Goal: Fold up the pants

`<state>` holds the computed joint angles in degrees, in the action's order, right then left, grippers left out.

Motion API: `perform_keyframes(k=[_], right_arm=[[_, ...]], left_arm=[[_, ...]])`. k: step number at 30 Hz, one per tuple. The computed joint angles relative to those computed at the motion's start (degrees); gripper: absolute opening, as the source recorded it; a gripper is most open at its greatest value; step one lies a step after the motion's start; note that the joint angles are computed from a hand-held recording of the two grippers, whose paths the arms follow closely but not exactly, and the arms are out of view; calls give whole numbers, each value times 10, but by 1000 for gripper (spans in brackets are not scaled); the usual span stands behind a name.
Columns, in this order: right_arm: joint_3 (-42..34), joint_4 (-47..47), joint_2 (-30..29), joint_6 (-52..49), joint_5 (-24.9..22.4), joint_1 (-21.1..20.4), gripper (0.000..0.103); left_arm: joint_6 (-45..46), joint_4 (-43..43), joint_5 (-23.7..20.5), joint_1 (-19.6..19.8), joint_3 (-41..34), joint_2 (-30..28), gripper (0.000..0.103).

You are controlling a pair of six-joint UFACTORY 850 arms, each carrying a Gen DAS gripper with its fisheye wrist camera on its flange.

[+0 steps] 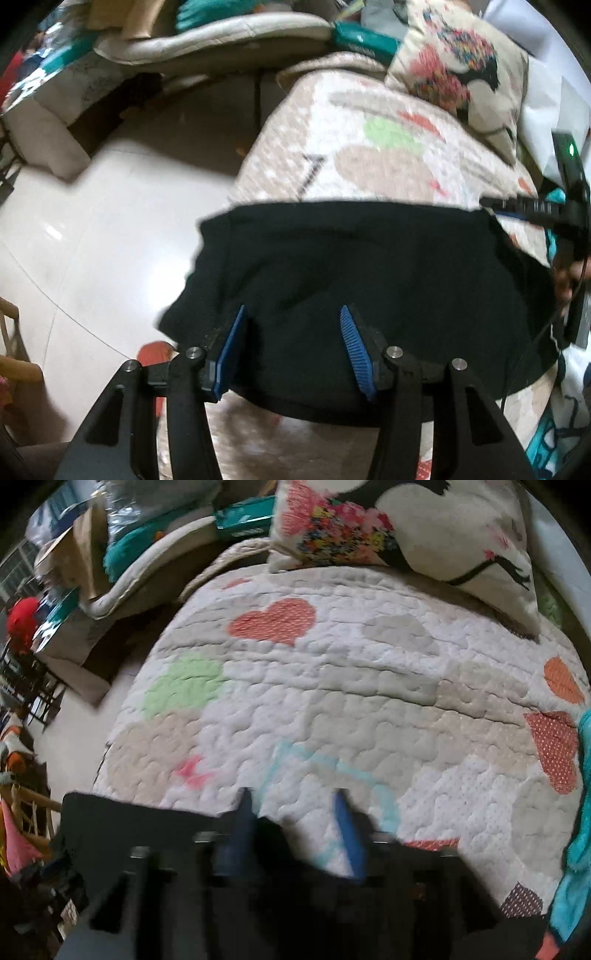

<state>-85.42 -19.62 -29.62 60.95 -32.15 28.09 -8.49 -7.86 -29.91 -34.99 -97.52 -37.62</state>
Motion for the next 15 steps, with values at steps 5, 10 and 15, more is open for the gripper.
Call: perform_keyframes(k=[5,10,15], right_arm=[[-47,44,-44,-74,-45,11,8],[-113,-82,-89,44,-176,17,6],[-100,-105,-60,106,-141,25,9]], left_arm=[[-26,-31,46,36,48,31,51],[-48,-131,51,88,91,51,51],[-80,-178,47,99,113,66,51]])
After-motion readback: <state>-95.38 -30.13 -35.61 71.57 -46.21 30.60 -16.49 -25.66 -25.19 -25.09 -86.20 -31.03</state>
